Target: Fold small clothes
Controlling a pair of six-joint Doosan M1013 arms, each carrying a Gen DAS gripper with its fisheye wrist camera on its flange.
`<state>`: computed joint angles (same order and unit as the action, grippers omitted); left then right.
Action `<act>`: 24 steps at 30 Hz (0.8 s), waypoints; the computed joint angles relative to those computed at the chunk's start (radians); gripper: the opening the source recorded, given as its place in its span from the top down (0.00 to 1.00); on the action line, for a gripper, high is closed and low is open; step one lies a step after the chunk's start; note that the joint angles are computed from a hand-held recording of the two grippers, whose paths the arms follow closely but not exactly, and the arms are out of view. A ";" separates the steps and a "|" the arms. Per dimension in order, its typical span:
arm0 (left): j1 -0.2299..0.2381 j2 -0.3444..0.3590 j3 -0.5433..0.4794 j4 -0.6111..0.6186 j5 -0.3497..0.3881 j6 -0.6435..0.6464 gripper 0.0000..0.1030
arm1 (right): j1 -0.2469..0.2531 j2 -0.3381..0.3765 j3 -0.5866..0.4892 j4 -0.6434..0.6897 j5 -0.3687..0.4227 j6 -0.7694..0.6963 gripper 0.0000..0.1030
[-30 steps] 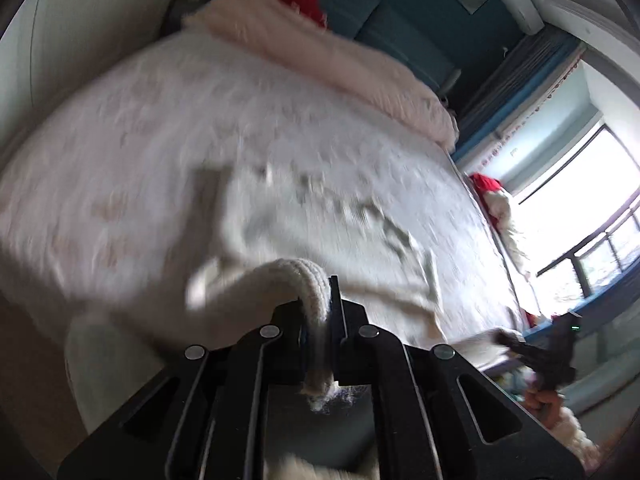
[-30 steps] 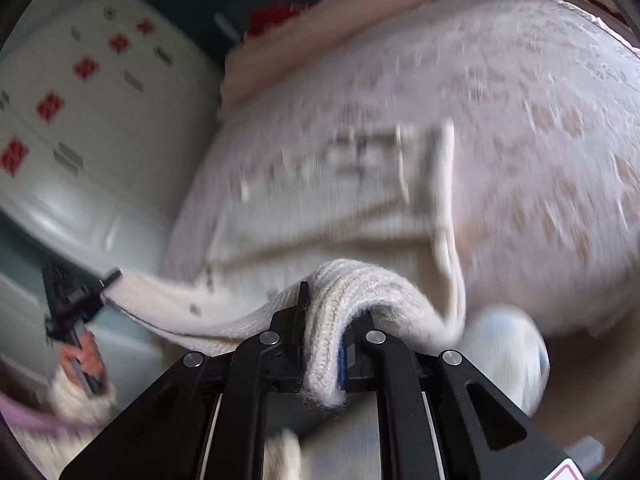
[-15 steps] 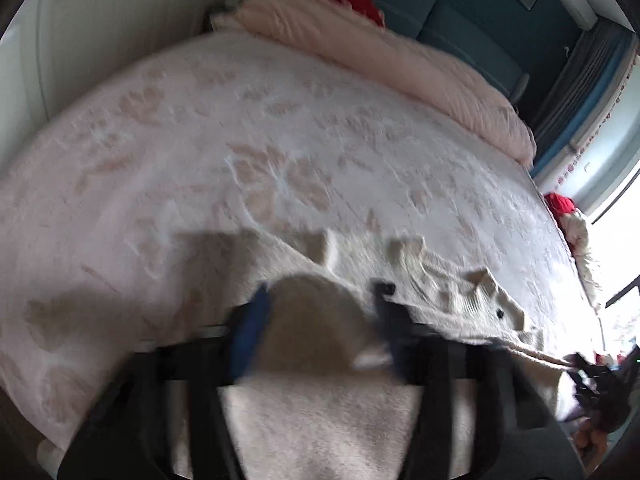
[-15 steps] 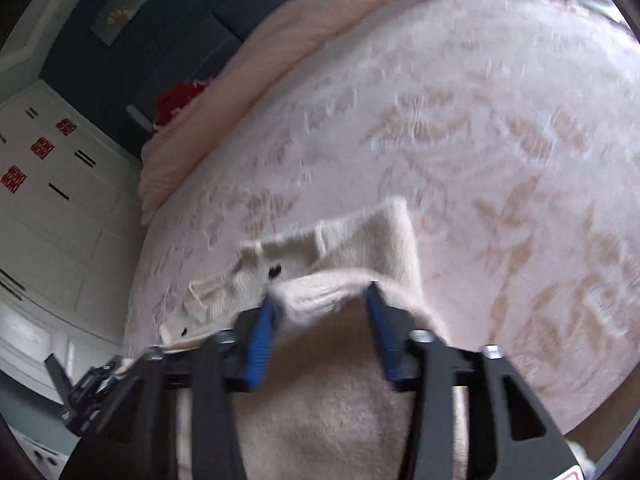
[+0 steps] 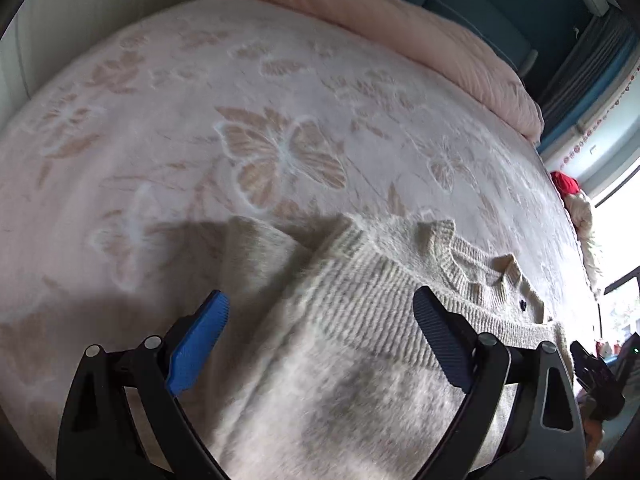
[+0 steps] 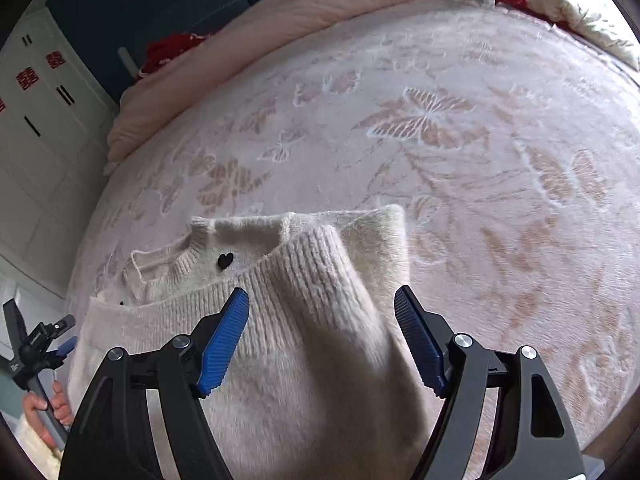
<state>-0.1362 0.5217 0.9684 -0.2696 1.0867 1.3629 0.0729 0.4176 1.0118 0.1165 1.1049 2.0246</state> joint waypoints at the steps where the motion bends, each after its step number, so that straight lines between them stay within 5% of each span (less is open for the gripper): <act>1: -0.002 0.013 -0.017 -0.011 0.020 0.008 0.22 | 0.001 0.010 -0.011 0.003 0.011 -0.008 0.31; 2: -0.003 0.028 -0.038 -0.028 0.041 0.032 0.46 | 0.003 0.022 -0.027 0.011 0.032 -0.027 0.37; 3: -0.005 0.041 -0.058 -0.046 0.071 0.064 0.59 | 0.002 0.033 -0.043 0.027 0.059 -0.048 0.68; 4: -0.011 0.050 -0.076 -0.032 0.095 0.073 0.89 | 0.003 0.040 -0.056 0.040 0.082 -0.063 0.91; 12: 0.006 -0.006 -0.118 -0.023 -0.022 0.061 0.92 | 0.005 -0.022 -0.099 -0.017 -0.145 -0.049 0.93; 16: 0.002 0.070 -0.240 0.037 0.024 -0.005 0.91 | -0.017 0.064 -0.172 -0.035 -0.059 -0.002 0.92; 19: -0.016 0.157 -0.319 0.124 0.130 -0.053 0.91 | -0.020 0.139 -0.196 -0.042 0.080 0.028 0.92; 21: -0.030 0.195 -0.327 0.190 0.193 -0.079 0.91 | -0.011 0.146 -0.176 -0.079 0.090 0.016 0.92; 24: -0.033 0.172 -0.236 0.217 0.124 -0.103 0.88 | -0.015 0.135 -0.153 -0.068 0.056 0.024 0.92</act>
<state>-0.1687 0.6939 0.7320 -0.0527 1.2102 1.2600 0.0583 0.5521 0.8591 0.0484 1.1612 2.0484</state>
